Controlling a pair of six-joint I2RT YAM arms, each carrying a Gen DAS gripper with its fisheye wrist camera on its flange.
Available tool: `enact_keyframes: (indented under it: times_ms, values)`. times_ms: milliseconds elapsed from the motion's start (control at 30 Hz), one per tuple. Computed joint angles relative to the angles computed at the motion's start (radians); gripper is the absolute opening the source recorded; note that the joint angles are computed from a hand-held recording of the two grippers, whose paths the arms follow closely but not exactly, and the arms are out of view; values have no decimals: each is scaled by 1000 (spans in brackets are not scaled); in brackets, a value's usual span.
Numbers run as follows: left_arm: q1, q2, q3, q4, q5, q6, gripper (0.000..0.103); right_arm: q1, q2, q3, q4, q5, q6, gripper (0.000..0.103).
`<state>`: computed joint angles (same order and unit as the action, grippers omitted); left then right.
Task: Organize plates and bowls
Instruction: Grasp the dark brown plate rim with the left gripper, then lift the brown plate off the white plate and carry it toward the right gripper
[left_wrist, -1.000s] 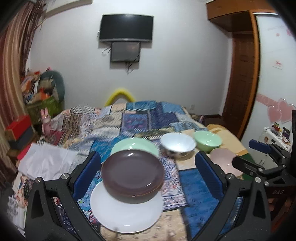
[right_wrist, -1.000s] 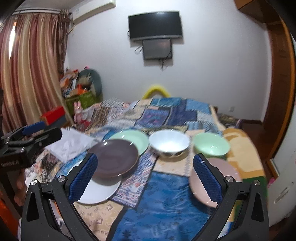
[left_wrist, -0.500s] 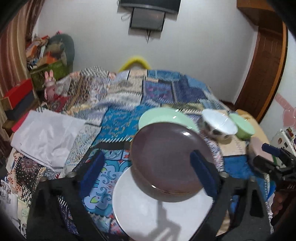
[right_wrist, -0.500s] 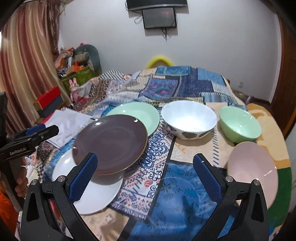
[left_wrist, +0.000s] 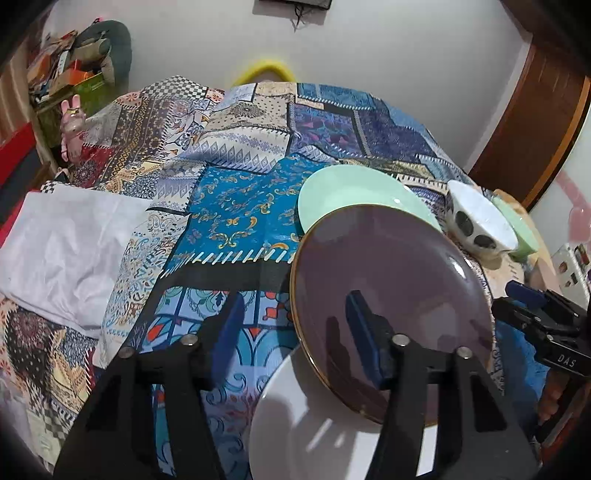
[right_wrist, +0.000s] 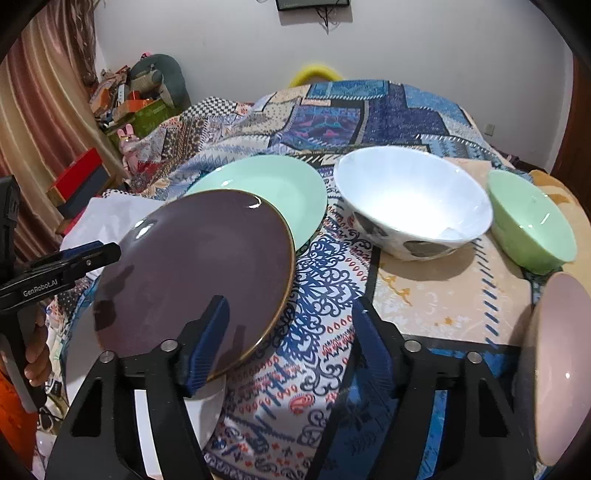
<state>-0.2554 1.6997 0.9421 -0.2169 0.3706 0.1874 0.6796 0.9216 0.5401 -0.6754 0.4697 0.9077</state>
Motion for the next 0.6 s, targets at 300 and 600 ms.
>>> enact_keyframes:
  times_ms: [300,600]
  values:
    - [-6,87,99,-96,20,19,22,-102,36,-25,99,-122,-70,41]
    - [-19,105,130,-127,12,31,17,-170,38,-49,177,-221,-127,26]
